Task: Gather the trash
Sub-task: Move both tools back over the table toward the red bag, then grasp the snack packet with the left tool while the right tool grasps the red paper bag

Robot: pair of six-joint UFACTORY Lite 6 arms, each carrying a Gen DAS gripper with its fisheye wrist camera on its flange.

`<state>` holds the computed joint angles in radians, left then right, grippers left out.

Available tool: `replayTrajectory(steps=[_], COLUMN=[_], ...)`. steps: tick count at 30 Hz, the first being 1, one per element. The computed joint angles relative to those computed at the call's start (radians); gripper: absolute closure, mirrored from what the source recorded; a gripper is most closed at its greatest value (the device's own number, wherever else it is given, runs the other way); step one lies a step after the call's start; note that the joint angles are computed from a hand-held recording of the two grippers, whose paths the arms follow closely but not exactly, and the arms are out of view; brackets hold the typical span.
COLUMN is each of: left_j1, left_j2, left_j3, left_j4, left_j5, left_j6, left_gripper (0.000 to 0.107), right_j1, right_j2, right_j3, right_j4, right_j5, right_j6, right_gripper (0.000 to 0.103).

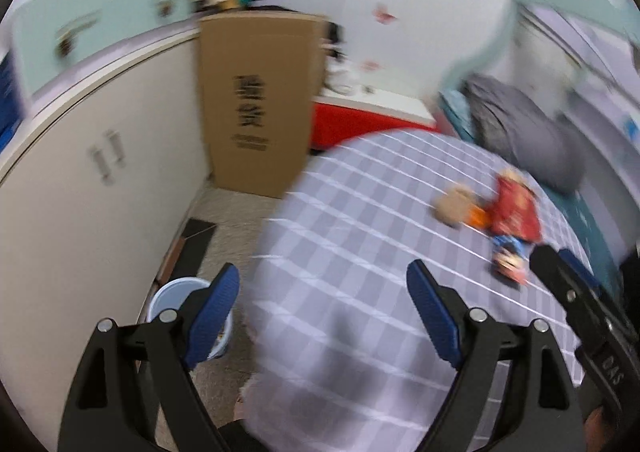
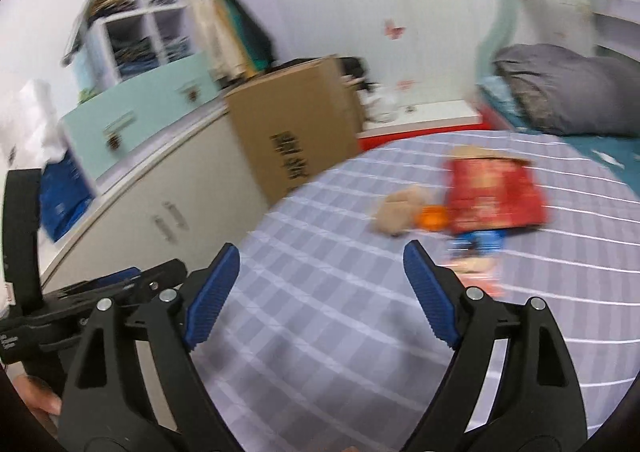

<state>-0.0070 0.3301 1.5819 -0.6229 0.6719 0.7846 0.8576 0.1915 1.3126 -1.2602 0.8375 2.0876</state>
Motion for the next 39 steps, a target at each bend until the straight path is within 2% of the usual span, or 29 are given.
replayTrajectory(steps=[4, 8, 13, 18, 21, 22, 23, 24, 27, 30, 35, 39], left_j1=[-0.199, -0.357, -0.502, -0.589, -0.631, -0.637, -0.640, -0.643, -0.633, -0.619, -0.544, -0.463], left_j2=[-0.043, 0.010, 0.127, 0.310, 0.414, 0.425, 0.424, 0.428, 0.382, 0.321, 0.127, 0.018], left_j3=[-0.065, -0.036, 0.058, 0.253, 0.383, 0.392, 0.387, 0.386, 0.309, 0.231, -0.017, -0.137], left_j4=[0.070, 0.156, 0.290, 0.472, 0.637, 0.640, 0.641, 0.635, 0.565, 0.527, 0.359, 0.250], left_j5=[-0.036, -0.061, -0.102, -0.101, -0.049, -0.049, -0.056, -0.057, -0.109, -0.118, -0.184, -0.223], left_j6=[-0.105, -0.231, -0.389, -0.594, -0.739, -0.734, -0.733, -0.724, -0.651, -0.589, -0.398, -0.288], left_gripper=[0.021, 0.020, 0.020, 0.020, 0.020, 0.024, 0.033, 0.054, 0.061, 0.065, 0.066, 0.066], right_j1=[-0.005, -0.060, -0.266, -0.367, -0.423, -0.440, -0.462, -0.471, -0.505, -0.507, -0.452, -0.399], right_j2=[-0.263, -0.506, -0.755, -0.803, -0.802, -0.805, -0.810, -0.814, -0.818, -0.815, -0.790, -0.730], right_j3=[-0.295, -0.524, -0.725, -0.803, -0.825, -0.826, -0.834, -0.837, -0.839, -0.835, -0.814, -0.778], right_j4=[0.016, 0.048, 0.160, 0.186, 0.180, 0.195, 0.204, 0.209, 0.234, 0.247, 0.217, 0.190], right_j5=[0.122, 0.127, -0.026, -0.143, -0.220, -0.243, -0.275, -0.291, -0.330, -0.332, -0.276, -0.257], right_j6=[0.044, 0.043, -0.093, -0.139, -0.147, -0.165, -0.178, -0.184, -0.225, -0.238, -0.192, -0.145], right_gripper=[0.020, 0.018, 0.018, 0.018, 0.017, 0.017, 0.017, 0.017, 0.017, 0.017, 0.016, 0.016])
